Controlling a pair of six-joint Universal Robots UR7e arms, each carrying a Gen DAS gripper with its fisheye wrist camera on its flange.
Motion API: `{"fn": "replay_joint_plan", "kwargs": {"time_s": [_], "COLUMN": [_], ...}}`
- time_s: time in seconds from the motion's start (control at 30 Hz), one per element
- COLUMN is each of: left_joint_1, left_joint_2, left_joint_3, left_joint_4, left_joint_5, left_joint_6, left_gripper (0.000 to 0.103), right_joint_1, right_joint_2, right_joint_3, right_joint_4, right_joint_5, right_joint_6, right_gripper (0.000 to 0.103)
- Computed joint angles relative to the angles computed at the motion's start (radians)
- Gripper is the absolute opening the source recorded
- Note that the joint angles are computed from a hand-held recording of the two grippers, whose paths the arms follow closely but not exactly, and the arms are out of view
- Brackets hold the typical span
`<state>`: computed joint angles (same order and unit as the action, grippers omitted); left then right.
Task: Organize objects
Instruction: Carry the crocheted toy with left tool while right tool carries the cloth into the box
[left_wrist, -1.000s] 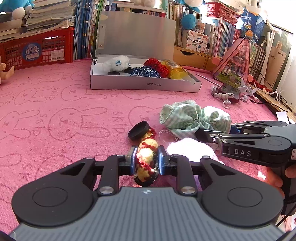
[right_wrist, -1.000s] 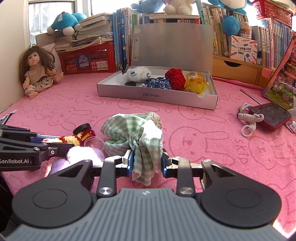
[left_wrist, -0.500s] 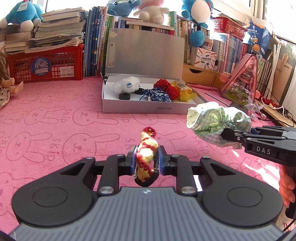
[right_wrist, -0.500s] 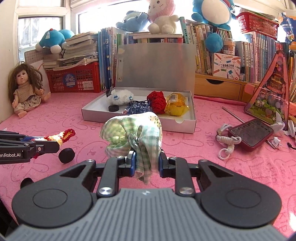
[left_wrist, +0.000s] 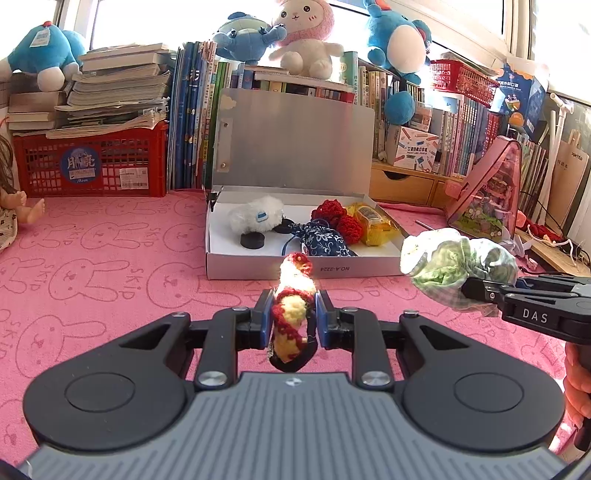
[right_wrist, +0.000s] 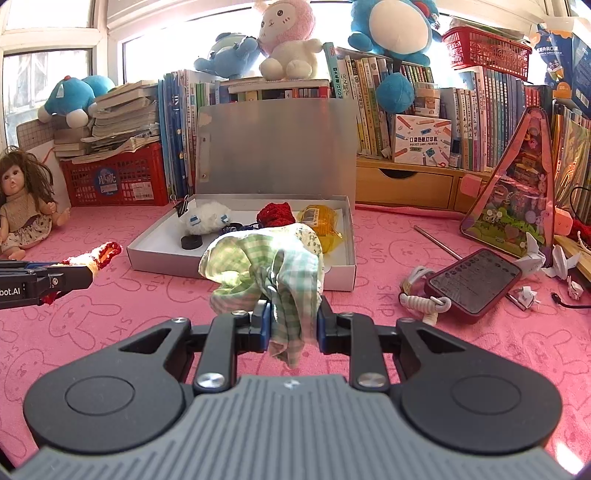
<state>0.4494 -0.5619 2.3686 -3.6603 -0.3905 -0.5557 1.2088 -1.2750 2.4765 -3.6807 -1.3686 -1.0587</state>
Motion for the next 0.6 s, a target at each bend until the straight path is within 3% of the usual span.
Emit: {"fn": "replay_joint_plan", "kwargs": {"time_s": [0.2,0.37,0.6], "left_joint_1": [0.028,0.057,0.087], "left_joint_2": [-0.007,-0.017,0.010], "left_joint_3": [-0.035,-0.067,-0.120], "left_joint_4": [-0.022,0.030,0.028], "left_joint_5": [0.006,0.002,-0.003], "left_joint_6": [0.074,0.045,0.090], "left_gripper": [0.028,0.028,0.028], "right_joint_1": [0.019,0.025,0.038], "right_joint_2": [0.012,0.032,0.049], "right_joint_3": [-0.025,-0.038,-0.059], "right_joint_4": [-0.007,-0.017,-0.010], "right_joint_5": [-0.013,-0.022,-0.040], "right_joint_6": [0.022,0.041,0.057], "right_gripper": [0.028,0.028,0.028]}}
